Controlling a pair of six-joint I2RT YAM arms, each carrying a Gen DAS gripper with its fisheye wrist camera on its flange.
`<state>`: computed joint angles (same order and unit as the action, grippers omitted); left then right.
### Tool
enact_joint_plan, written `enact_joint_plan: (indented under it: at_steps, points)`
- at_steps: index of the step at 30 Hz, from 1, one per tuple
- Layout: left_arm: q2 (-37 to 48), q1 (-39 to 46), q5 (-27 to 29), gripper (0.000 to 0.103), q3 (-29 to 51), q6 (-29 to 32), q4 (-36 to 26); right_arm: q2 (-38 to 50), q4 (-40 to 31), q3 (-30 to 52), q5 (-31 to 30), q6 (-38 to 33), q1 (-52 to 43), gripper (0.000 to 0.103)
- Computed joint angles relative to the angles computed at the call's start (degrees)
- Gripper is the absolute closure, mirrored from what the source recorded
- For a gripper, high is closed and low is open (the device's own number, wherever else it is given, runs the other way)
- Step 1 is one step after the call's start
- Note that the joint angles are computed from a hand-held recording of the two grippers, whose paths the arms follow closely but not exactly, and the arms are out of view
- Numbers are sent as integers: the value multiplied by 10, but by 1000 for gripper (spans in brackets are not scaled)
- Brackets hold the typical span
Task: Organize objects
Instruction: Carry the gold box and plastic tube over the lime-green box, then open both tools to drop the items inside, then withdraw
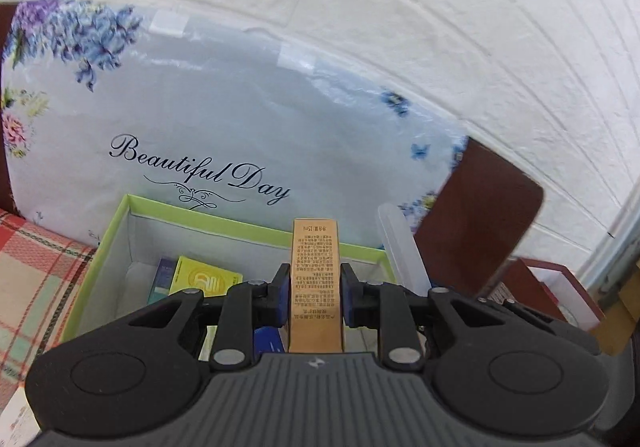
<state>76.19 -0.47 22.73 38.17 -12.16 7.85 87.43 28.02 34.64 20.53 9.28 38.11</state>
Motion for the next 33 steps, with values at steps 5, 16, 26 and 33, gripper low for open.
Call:
enact_joint_plan:
  at_steps: [5, 16, 26, 33]
  points:
    - [99, -10, -10, 78, 41, 9, 17, 112, 16, 60, -6, -39, -26, 77]
    - [44, -5, -26, 31, -13, 6, 39, 133, 68, 28, -6, -73, -29, 23]
    - [-238, -15, -103, 26, -112, 54, -122, -86, 46, -117, 116, -10, 56, 0]
    - [-397, -8, -109, 25, -172, 74, -248, -210, -74, -172, 202, 108, 175, 0]
